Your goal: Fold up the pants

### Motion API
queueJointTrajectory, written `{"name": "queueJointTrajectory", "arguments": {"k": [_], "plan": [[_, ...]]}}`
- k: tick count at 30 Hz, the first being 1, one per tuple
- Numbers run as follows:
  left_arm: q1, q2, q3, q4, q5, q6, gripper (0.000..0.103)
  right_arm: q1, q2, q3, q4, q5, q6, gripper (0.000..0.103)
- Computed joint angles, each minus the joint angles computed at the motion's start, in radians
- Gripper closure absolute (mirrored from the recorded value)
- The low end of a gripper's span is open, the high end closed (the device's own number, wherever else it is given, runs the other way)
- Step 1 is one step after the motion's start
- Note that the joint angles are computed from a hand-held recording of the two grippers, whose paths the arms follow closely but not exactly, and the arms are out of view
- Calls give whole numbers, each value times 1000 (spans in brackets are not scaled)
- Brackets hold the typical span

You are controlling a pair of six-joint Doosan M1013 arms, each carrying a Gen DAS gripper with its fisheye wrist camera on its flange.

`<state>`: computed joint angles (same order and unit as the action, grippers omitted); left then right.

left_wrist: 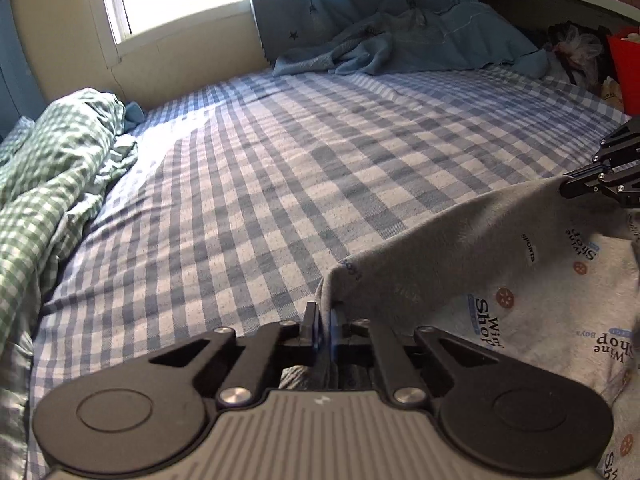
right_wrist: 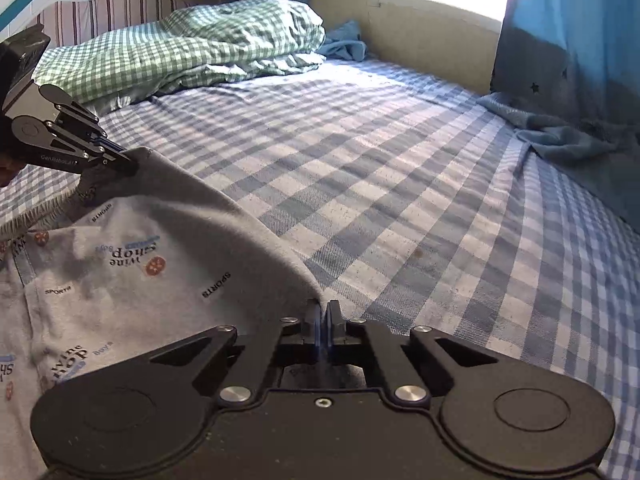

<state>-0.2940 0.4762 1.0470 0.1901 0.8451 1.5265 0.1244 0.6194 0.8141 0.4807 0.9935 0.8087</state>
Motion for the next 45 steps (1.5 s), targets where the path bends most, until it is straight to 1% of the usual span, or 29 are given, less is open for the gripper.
{"name": "queueJointTrajectory", "arguments": {"k": [2, 4, 6, 8, 9, 10, 13, 15, 16, 17, 19, 21, 24, 25, 26, 27, 28, 30, 33, 34, 35, 36, 37, 38, 39, 41, 42, 43, 45], "plan": [[-13, -42, 52, 53, -61, -34, 97, 0, -65, 92, 20, -81, -37, 102], [-27, -95, 125, 125, -141, -78, 97, 0, -137, 189, 45, -160, -83, 102], [-36, -151, 203, 169, -224, -104, 97, 1, -209, 287, 69, -232, -148, 102], [-37, -200, 272, 163, -296, -86, 97, 5, -282, 386, 97, -301, -206, 102], [-40, -222, 303, 160, -323, -79, 97, 8, -313, 427, 107, -321, -224, 102], [-44, -238, 328, 165, -341, -77, 97, 14, -344, 468, 113, -345, -244, 102], [-40, -261, 367, 60, -364, 26, 96, 36, -409, 556, 68, -378, -275, 102], [-37, -256, 364, 3, -355, 91, 94, 48, -425, 580, 19, -382, -243, 102], [-35, -251, 357, -22, -348, 115, 82, 52, -430, 590, 9, -383, -225, 102], [-32, -244, 350, -44, -346, 140, 56, 51, -433, 599, 11, -384, -211, 102], [-26, -225, 333, -67, -365, 182, 36, 49, -434, 607, 23, -389, -190, 102], [-15, -196, 296, -140, -341, 283, 35, 43, -431, 612, 47, -390, -190, 102], [-4, -139, 225, -177, -268, 354, 34, 35, -428, 618, 77, -392, -205, 102], [5, -113, 191, -217, -225, 405, 33, 32, -427, 619, 90, -390, -211, 102], [13, -90, 158, -254, -172, 449, 28, 29, -426, 620, 101, -390, -217, 102], [23, -67, 123, -303, -111, 503, 24, 26, -424, 621, 109, -389, -222, 102], [31, -50, 100, -338, -70, 545, 22, 24, -423, 621, 115, -386, -224, 102], [45, -26, 72, -387, -32, 579, 22, 21, -421, 621, 124, -377, -230, 102], [65, 0, 38, -461, 9, 585, 22, 18, -420, 623, 139, -370, -250, 102], [71, 7, 28, -481, 20, 583, 25, 19, -419, 621, 139, -367, -249, 102], [77, 14, 16, -503, 37, 584, 37, 18, -419, 622, 143, -366, -251, 102], [80, 23, 1, -513, 58, 583, 45, 17, -419, 622, 146, -366, -253, 102], [79, 28, -9, -504, 75, 575, 58, 17, -419, 623, 147, -366, -254, 102], [76, 28, -9, -490, 79, 569, 68, 18, -419, 623, 144, -367, -251, 102], [70, 25, -4, -472, 74, 566, 72, 20, -419, 624, 140, -369, -246, 102], [60, 8, 19, -446, 51, 547, 84, 23, -419, 626, 128, -377, -233, 102], [53, -4, 36, -428, 31, 524, 86, 26, -421, 628, 121, -384, -228, 102], [45, -18, 56, -401, 4, 502, 90, 28, -422, 630, 112, -393, -222, 102], [16, -56, 110, -285, -77, 425, 93, 35, -428, 638, 90, -416, -202, 102]]}}
